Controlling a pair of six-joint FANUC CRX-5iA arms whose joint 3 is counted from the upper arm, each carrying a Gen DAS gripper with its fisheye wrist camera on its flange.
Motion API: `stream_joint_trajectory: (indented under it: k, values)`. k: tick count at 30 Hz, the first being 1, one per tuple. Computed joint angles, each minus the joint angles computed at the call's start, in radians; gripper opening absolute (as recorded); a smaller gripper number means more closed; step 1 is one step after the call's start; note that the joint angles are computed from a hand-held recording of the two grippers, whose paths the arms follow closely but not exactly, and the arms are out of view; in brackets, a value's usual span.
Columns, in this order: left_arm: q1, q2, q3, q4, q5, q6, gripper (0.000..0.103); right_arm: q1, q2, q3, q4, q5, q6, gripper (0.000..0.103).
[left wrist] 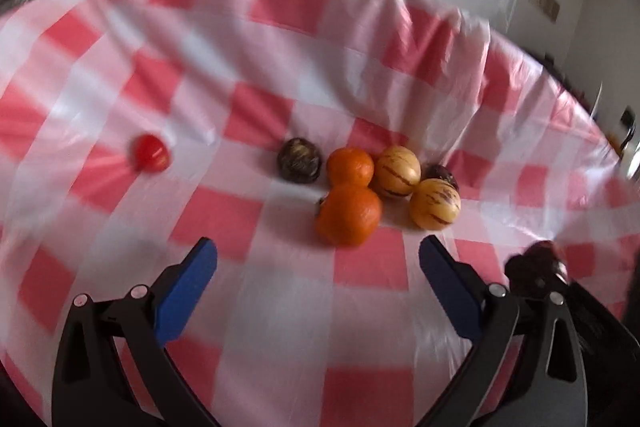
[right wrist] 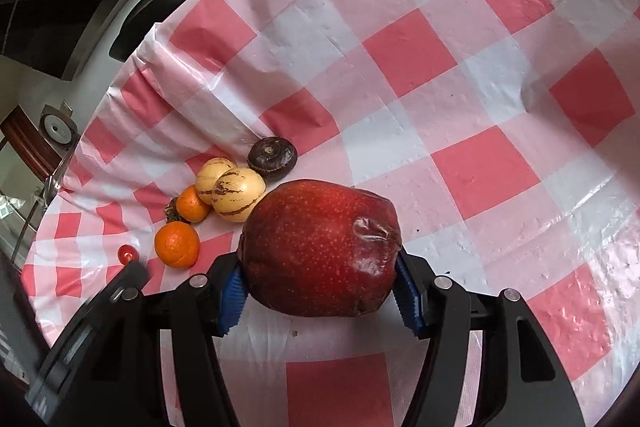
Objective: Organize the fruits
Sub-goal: 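Grasp a large red apple with the right tool while the left tool grasps a tangerine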
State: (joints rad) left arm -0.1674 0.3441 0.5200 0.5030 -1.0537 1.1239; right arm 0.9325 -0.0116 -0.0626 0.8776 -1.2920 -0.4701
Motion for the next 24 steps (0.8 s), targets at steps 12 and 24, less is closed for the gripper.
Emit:
stream_joint_trajectory:
  k: [12, 24]
  values:
    - [-0.031, 0.132, 0.199, -0.047, -0.138, 0.009, 0.041, -0.009, 0.011, 0.015, -0.016, 0.012, 0.024, 0.060]
    - [0.202, -0.289, -0.436, 0.257, -0.010, -0.205, 0.040, -0.006, 0.009, 0.015, -0.011, 0.010, 0.018, 0.060]
